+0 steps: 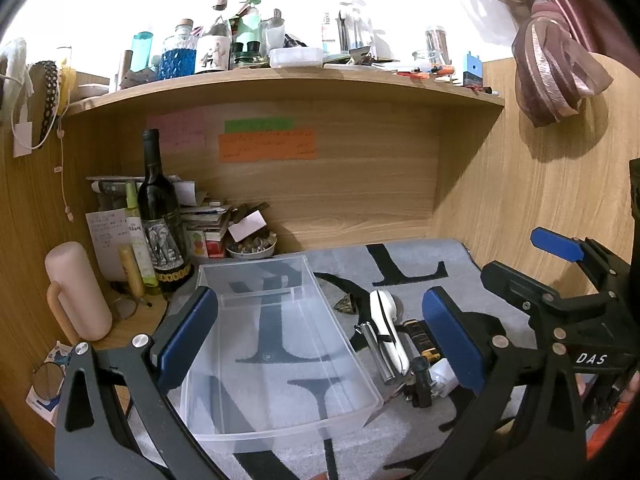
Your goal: Organize rigid objects
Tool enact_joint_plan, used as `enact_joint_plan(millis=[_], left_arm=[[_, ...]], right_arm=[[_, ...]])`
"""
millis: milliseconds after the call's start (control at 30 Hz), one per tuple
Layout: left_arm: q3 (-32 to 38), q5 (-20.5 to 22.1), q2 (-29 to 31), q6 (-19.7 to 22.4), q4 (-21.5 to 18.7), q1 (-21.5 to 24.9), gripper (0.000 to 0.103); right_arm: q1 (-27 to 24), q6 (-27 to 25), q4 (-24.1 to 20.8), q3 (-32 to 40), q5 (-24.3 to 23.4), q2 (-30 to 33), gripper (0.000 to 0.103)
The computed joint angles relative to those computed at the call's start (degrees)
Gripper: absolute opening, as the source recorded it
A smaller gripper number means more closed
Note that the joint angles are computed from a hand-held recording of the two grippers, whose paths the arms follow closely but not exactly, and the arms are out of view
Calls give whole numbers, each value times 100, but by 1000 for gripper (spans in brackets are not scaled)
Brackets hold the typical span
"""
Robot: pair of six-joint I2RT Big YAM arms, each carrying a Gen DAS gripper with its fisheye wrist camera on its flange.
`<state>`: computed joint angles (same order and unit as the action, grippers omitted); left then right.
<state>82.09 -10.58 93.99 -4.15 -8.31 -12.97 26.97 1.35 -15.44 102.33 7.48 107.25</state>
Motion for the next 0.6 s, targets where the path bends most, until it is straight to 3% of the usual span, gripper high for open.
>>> enact_joint_plan(millis=[600], left_arm=[[-3, 4, 0, 1, -7, -4, 103]], right_arm=[[11, -62, 3, 57, 25, 23, 103]])
